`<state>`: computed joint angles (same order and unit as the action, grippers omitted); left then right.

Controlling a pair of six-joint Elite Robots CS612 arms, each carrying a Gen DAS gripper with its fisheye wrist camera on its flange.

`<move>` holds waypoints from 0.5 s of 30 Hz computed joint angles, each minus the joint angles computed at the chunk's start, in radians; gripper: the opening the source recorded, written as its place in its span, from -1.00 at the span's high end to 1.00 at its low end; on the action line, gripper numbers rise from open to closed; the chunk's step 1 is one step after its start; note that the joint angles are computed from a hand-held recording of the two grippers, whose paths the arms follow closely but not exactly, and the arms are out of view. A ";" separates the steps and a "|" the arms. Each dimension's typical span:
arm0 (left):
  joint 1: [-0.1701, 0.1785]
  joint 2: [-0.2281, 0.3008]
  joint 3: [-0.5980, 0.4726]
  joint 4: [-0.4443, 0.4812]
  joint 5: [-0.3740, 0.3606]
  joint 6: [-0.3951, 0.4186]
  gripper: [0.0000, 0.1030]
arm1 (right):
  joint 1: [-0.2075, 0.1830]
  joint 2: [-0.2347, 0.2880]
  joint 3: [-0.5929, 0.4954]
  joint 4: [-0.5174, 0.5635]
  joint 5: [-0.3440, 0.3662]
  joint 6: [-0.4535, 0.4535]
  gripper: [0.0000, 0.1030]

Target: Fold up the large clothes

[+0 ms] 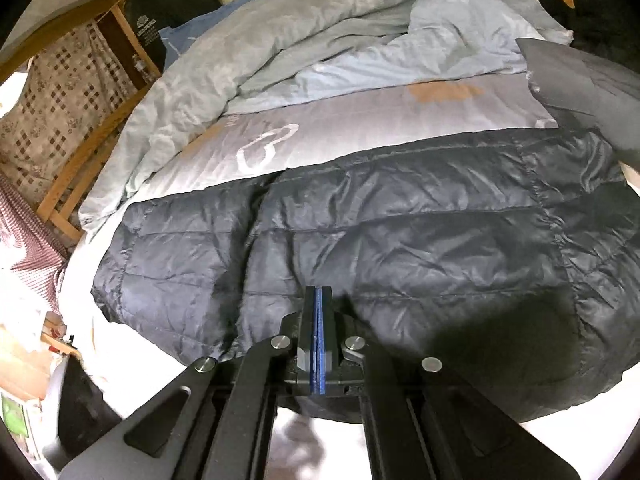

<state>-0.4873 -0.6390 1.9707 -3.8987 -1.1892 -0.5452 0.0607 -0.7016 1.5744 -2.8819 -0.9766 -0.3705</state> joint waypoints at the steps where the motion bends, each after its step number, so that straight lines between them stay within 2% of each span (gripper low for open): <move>1: -0.004 -0.001 0.001 0.002 0.015 -0.004 0.69 | 0.000 0.002 0.003 -0.023 -0.006 0.021 1.00; 2: -0.010 -0.003 0.007 -0.003 0.035 -0.011 0.69 | 0.000 0.003 0.009 -0.055 -0.012 0.046 1.00; 4: -0.035 -0.006 0.011 0.003 0.138 -0.023 0.60 | -0.002 -0.001 0.021 -0.097 -0.006 0.043 1.00; 5: -0.045 -0.006 0.014 0.008 0.188 -0.022 0.42 | -0.004 -0.005 0.025 -0.103 0.002 0.024 1.00; 6: -0.050 -0.005 0.014 0.007 0.211 -0.022 0.37 | -0.007 -0.006 0.025 -0.104 0.005 0.011 1.00; 9: -0.030 -0.006 0.008 0.040 0.140 -0.046 0.37 | -0.013 -0.016 0.030 -0.098 0.014 -0.019 1.00; 13: -0.030 0.011 -0.010 0.075 0.172 -0.045 0.31 | -0.018 -0.026 0.022 -0.027 0.026 -0.088 1.00; 15: -0.032 0.021 -0.021 0.084 0.188 -0.031 0.29 | -0.018 -0.023 0.008 0.026 0.030 -0.071 0.88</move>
<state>-0.5189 -0.6181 1.9498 -3.8143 -1.0007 -0.5758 0.0426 -0.7250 1.5824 -2.8561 -0.9469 -0.4420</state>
